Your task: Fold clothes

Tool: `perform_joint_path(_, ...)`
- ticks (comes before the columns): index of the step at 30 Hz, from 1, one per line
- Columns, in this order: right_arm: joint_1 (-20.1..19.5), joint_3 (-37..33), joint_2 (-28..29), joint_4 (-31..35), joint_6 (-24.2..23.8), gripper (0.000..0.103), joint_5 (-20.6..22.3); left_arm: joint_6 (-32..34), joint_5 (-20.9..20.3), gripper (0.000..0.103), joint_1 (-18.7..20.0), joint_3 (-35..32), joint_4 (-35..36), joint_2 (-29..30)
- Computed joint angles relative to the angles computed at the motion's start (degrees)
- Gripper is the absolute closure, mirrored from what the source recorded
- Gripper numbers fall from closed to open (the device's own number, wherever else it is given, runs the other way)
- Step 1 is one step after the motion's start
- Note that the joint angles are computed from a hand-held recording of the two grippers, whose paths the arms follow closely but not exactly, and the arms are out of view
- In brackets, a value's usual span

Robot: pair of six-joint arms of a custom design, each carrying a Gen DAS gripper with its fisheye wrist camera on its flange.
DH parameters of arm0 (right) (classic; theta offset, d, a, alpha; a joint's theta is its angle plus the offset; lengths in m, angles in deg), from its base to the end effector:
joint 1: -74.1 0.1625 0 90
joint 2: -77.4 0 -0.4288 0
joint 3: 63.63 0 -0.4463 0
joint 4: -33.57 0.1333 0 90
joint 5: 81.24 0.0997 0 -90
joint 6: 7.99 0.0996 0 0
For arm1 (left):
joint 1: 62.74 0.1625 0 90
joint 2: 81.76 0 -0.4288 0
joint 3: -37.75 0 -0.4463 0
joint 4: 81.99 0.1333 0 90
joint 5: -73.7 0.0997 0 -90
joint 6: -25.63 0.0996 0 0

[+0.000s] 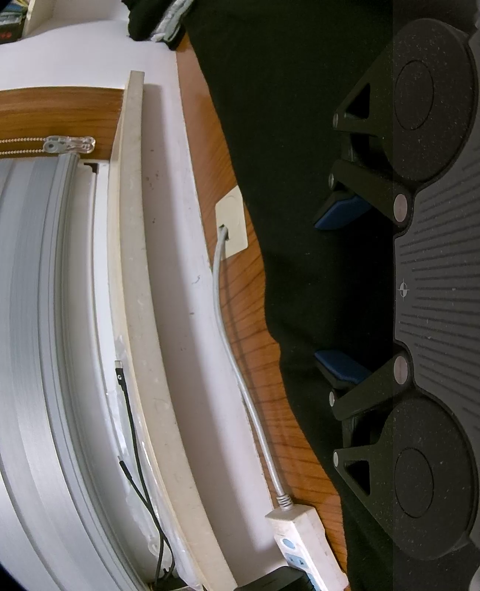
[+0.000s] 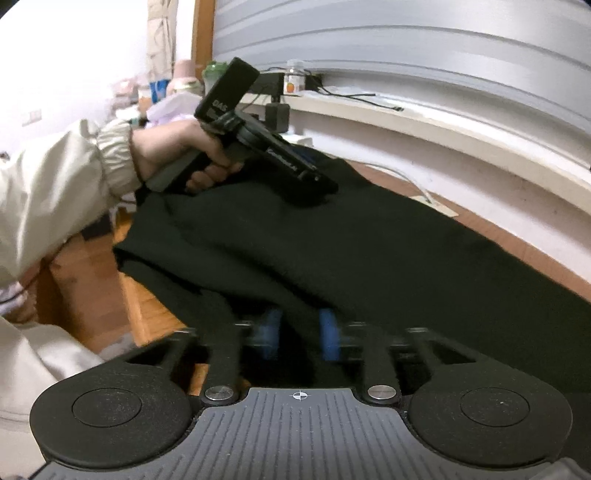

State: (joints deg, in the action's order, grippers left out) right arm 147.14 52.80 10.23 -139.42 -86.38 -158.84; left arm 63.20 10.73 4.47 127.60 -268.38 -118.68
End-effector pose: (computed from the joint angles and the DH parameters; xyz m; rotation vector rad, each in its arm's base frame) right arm -0.0255 -0.6138 0.1940 1.4787 -2.3121 0.7802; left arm -0.1240 -0.7562 0.0682 1.0265 2.2309 -0.8906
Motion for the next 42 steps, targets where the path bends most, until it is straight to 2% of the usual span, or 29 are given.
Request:
perform_joint_path(3,-0.16,0.64,-0.76,-0.46,0.33,0.100,0.62,-0.06,-0.19,0.028,0.09,-0.10,0.23,-0.06)
perform_joint_path(6,-0.56,2.33,-3.23,0.39,0.53,0.100,2.36,-0.15,-0.35,0.028,0.16,-0.14,0.35,-0.12)
perform_joint_path(10,-1.23,5.18,-9.15,7.57,0.33,0.101,3.86,-0.16,-0.28,0.027,0.15,-0.24,0.58,-0.10)
perform_joint_path(15,-2.29,7.90,-11.90,8.53,0.40,0.101,1.88,-0.30,-0.32,0.027,0.18,-0.35,0.76,-0.08)
perform_joint_path(19,-4.47,8.42,-12.65,3.46,3.17,0.092,4.10,-0.35,-0.24,0.027,0.19,-0.41,0.84,-0.02)
perform_joint_path(21,-5.65,8.16,-12.39,-0.04,5.08,0.078,4.44,-0.32,-0.16,0.026,0.19,-0.49,0.99,0.04)
perform_joint_path(23,-7.27,7.54,-12.00,-4.64,8.29,0.071,4.09,-0.50,-0.12,0.024,0.22,-0.67,1.59,0.03)
perform_joint_path(26,-9.45,6.05,-10.96,-11.39,13.37,0.070,3.01,-1.22,-0.22,0.023,0.37,-0.80,2.77,-0.19)
perform_joint_path(30,-12.76,1.78,-9.05,-22.26,25.44,0.068,-0.77,-1.40,-0.68,0.021,0.55,0.22,3.69,-1.24)
perform_joint_path(32,-14.04,-1.52,-7.79,-25.83,30.08,0.061,-3.79,-0.67,-0.27,0.018,0.44,0.80,3.33,-1.56)
perform_joint_path(33,-14.54,-3.07,-7.37,-26.32,32.23,0.058,-5.26,-0.12,-0.07,0.016,0.36,1.05,3.11,-1.64)
perform_joint_path(35,-15.49,-6.60,-6.36,-26.76,36.75,0.058,-8.17,1.19,0.15,0.014,0.14,1.69,1.53,-1.63)
perform_joint_path(38,-16.78,-9.83,-5.52,-26.32,41.88,0.058,-8.03,3.17,0.15,0.014,-0.30,2.56,-2.41,-1.21)
perform_joint_path(42,-17.24,-13.46,-3.97,-25.54,47.63,0.058,-8.58,0.60,-3.59,0.014,-0.81,3.72,-5.13,-1.48)
